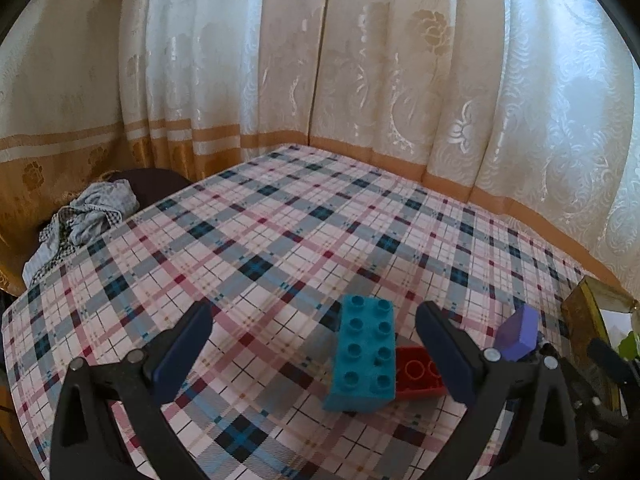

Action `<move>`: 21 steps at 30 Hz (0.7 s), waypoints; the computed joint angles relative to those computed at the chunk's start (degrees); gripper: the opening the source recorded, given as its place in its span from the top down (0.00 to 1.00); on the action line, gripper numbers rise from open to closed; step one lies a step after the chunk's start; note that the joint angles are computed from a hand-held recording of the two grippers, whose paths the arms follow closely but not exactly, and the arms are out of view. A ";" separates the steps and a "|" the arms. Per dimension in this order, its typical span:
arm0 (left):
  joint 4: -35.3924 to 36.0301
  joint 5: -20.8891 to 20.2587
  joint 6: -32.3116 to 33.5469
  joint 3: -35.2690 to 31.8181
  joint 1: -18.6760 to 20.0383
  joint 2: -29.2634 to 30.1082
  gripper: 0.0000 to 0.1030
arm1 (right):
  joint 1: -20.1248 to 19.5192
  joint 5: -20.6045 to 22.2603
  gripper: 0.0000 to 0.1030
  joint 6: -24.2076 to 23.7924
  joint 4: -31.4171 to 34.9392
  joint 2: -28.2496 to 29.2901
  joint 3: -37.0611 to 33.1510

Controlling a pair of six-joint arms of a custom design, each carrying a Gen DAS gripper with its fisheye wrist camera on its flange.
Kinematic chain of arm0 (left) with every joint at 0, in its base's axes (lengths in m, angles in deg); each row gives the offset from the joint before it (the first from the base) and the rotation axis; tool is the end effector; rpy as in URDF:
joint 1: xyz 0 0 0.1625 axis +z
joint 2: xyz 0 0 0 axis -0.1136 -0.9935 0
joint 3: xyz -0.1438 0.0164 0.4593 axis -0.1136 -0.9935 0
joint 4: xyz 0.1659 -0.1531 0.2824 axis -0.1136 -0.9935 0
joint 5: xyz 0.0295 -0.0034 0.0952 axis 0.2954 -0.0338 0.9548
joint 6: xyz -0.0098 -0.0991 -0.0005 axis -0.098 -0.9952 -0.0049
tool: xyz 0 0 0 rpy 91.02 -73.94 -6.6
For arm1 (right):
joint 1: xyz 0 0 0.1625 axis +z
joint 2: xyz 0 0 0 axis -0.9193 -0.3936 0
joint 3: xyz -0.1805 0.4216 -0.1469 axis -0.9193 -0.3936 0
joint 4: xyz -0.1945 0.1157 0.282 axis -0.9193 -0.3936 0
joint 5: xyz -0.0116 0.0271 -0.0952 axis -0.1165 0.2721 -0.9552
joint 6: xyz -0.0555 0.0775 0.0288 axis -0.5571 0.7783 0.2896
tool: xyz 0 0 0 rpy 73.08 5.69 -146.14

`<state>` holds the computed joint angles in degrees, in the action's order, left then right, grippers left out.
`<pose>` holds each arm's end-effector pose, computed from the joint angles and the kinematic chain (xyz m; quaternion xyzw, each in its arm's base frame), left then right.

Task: Organize rigid objects
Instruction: 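Grasp the blue Lego brick with the left gripper while the right grasps the gray sequined pouch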

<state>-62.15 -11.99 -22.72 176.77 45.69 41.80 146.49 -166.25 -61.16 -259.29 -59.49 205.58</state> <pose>-0.1884 -0.4515 -0.0138 -0.1263 0.7394 -0.5221 0.4059 0.0436 -0.5216 0.1358 0.4247 -0.8367 0.2854 0.1950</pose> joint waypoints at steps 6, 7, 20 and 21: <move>-3.77 -2.23 5.32 -0.77 1.21 0.26 0.01 | 2.09 -6.79 0.28 2.51 6.85 1.13 -4.06; -3.15 -2.56 5.47 -1.12 1.36 0.21 0.02 | 2.29 -7.87 0.28 2.93 7.73 1.21 -4.57; -25.82 -8.12 13.52 4.11 4.46 0.60 0.07 | 3.44 -13.93 0.47 4.83 12.54 2.40 -7.64; -28.96 -8.62 14.16 5.01 4.71 0.79 0.09 | 3.47 -14.12 0.50 3.99 11.72 2.52 -7.29</move>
<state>-91.12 -20.60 -8.56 181.77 50.40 42.60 149.96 -180.37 -57.17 -247.57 -56.97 198.30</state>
